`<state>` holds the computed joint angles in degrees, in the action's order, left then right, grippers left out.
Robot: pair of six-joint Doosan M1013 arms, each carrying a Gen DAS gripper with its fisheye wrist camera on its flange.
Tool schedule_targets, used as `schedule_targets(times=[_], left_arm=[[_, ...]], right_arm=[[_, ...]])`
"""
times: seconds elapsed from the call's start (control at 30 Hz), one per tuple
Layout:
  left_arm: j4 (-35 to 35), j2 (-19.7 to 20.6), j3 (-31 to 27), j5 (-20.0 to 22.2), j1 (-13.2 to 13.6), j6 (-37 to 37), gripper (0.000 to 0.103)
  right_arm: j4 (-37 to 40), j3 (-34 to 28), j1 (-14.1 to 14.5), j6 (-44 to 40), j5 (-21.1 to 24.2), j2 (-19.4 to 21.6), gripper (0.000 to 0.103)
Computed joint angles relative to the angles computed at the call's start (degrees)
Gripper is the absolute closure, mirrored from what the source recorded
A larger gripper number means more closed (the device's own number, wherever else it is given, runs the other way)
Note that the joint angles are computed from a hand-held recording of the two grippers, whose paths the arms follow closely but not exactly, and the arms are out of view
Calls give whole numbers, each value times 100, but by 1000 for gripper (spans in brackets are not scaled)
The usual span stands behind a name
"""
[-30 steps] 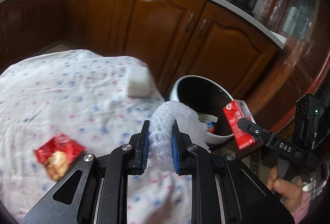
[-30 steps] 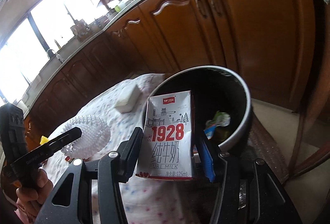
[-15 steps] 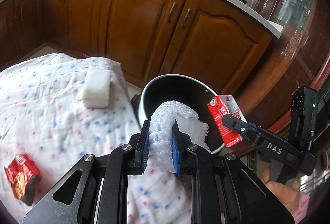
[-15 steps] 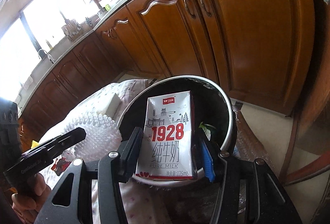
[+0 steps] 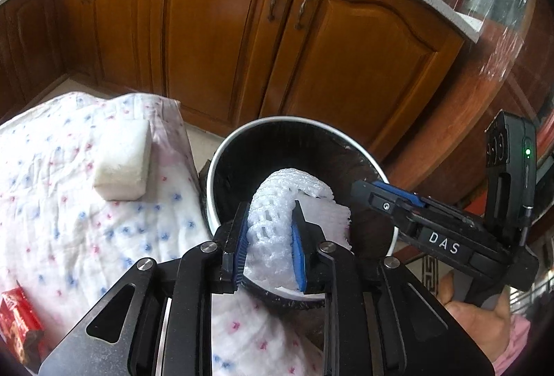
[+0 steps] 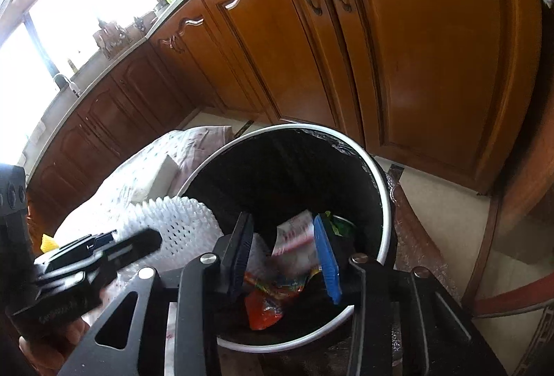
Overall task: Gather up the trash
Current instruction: 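Open the right tool over the bin while the left tool releases the foam net into it, then move both tools back to the table toward the red snack packet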
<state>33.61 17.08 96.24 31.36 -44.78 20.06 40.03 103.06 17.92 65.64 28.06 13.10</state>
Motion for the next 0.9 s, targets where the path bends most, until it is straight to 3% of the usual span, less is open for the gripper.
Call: schedule_targets(times=[0.03,0.13,0.17,0.33,0.5,0.6,0.77,0.9], left_arm=[[-164,18,-18,14,17,140,62],[-7,-23,29,-24,-10,-17,41],[12,-37,39,-27,-16,-39,38],[90,-174,187,-134,-43,-198,35],[439,-412,500,-212,-107,-748,33],[813,-594,729,-119,-176,-1248,32],[1298,-954,1185,20,-262,-2133,31],[1579,-1233,1524,132,-320,-2763,31]], right_arm=[[61,22,-15,-26,-17,-13,63],[217,79,-55,-106,-57,-61,63],[289,92,-70,-152,-47,-71,63],[858,250,-98,-568,-32,-197,60],[1410,430,-6,-1022,-74,-353,41],[1727,499,79,-1270,-97,-426,24],[2098,571,252,-1594,-150,-512,11],[2119,577,422,-1657,-182,-530,8]])
